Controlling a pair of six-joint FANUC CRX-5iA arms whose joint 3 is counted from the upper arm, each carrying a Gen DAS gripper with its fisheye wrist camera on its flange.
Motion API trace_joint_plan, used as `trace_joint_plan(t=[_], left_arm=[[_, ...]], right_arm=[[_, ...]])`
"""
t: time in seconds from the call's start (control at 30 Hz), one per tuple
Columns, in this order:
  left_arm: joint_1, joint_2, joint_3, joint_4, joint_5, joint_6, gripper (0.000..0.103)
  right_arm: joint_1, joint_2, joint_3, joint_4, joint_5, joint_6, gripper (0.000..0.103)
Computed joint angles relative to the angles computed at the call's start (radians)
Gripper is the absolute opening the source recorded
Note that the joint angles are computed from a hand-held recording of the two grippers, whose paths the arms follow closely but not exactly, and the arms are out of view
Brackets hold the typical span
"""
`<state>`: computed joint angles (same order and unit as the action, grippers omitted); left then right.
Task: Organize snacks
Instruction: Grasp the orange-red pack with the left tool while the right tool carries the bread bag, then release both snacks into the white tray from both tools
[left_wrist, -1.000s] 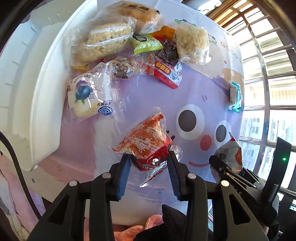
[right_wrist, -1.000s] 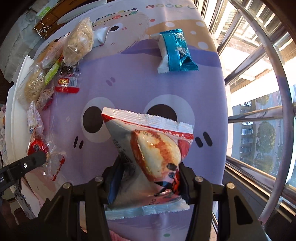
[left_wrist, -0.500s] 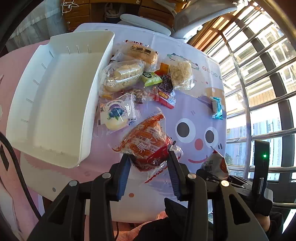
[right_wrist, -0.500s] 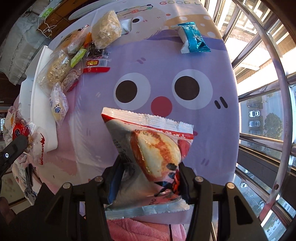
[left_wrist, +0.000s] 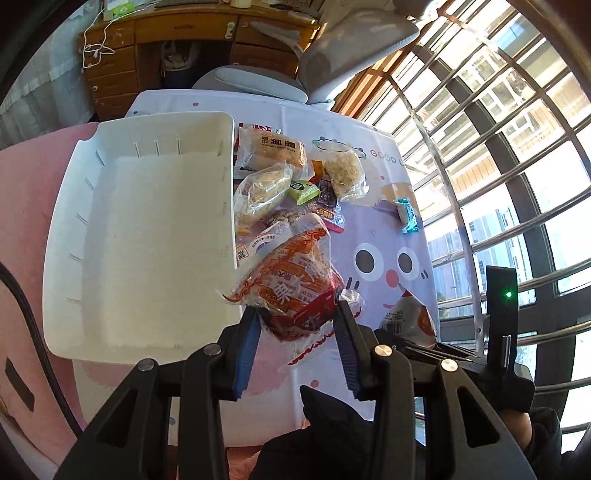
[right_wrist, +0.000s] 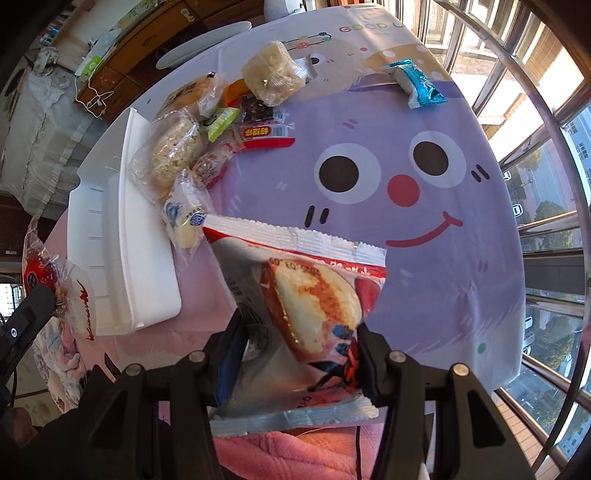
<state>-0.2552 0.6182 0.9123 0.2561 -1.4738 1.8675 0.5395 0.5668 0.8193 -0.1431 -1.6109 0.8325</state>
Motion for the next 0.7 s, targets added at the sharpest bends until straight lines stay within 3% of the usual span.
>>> trace_joint_plan(t=[0.37,0.7], left_arm=[[0.125,-0.104,-0.162,0.042,0.039,-0.241,0.039],[0.222,-0.120,-0.208,0.045,0.022,-0.315,0.039]], right_arm=[[0.119,0.021,0.023,0.054,0.121,-0.165,0.053],[0.192,0.148,0.241,0.090,0.090,-0.201,0.053]])
